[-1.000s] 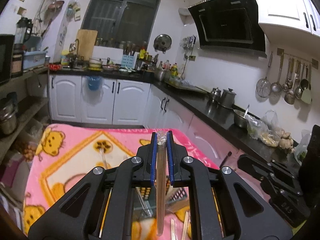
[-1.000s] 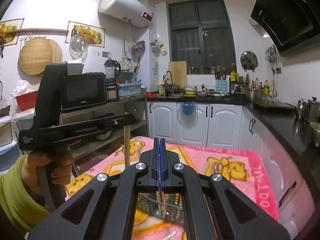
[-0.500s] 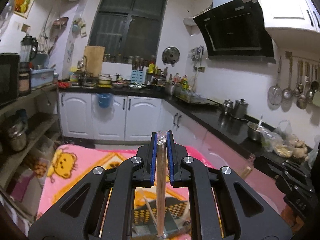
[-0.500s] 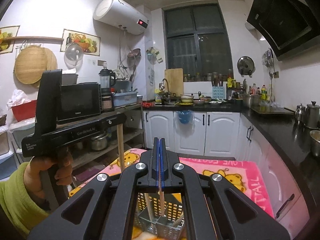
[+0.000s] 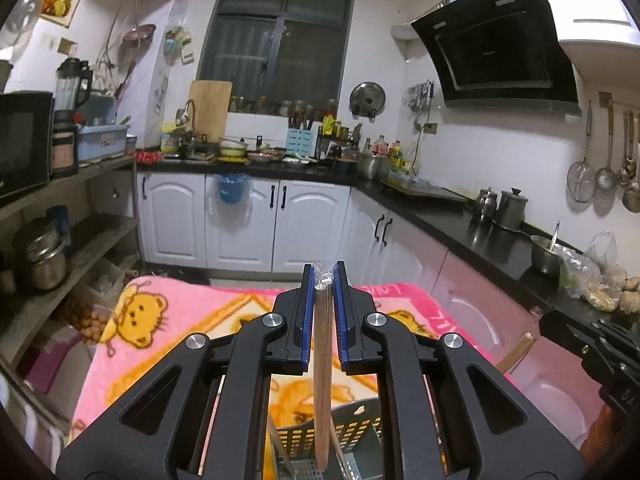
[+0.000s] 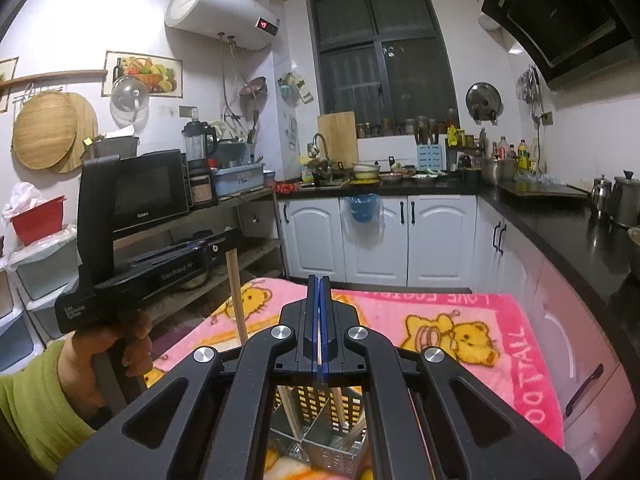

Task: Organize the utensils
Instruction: 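Lower the chopsticks into the caddy and open both tools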

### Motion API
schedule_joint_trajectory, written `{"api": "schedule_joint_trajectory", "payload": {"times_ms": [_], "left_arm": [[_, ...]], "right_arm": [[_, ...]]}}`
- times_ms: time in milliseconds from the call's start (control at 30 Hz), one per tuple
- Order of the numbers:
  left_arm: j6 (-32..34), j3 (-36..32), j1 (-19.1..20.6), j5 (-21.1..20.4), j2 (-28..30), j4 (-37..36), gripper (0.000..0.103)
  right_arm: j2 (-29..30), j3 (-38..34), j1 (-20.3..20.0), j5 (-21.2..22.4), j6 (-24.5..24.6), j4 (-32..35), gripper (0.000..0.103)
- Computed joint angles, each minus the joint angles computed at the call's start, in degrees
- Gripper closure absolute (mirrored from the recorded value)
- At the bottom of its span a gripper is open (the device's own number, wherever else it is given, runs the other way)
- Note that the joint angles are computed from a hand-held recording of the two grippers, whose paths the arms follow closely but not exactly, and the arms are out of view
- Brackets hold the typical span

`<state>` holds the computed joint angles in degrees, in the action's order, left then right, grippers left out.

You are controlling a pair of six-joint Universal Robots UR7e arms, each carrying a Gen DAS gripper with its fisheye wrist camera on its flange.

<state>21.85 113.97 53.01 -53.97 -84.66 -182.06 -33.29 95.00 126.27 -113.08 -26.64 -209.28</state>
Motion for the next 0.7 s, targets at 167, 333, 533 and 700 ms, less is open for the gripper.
{"api": "schedule_joint_trajectory", "payload": {"times_ms": [167,333,533,700], "left_arm": [[-0.94,0.62,1.46,-1.24,-0.18,0.83,0.097],[-1.59,0.92,2.67,-1.99,0.35,1.61,0.097],[-2.2,1.86,3.61,-2.11,0.43,2.82,0.097],[-2.81,2.52,4.28,-2.13,0.42,4.09,0.097]], "right_arm": [[0.39,0.24,-0.46,0.24,0.97,0.87,0.102],[1.05,-0.29,-0.55,0.46,1.79,2.88,0.102],[1.54,-0.4,-1.09,0.91,3.58,4.78,0.102],[1.73,-0.14,-1.54,0.63,5.19,5.8,0.102]]}}
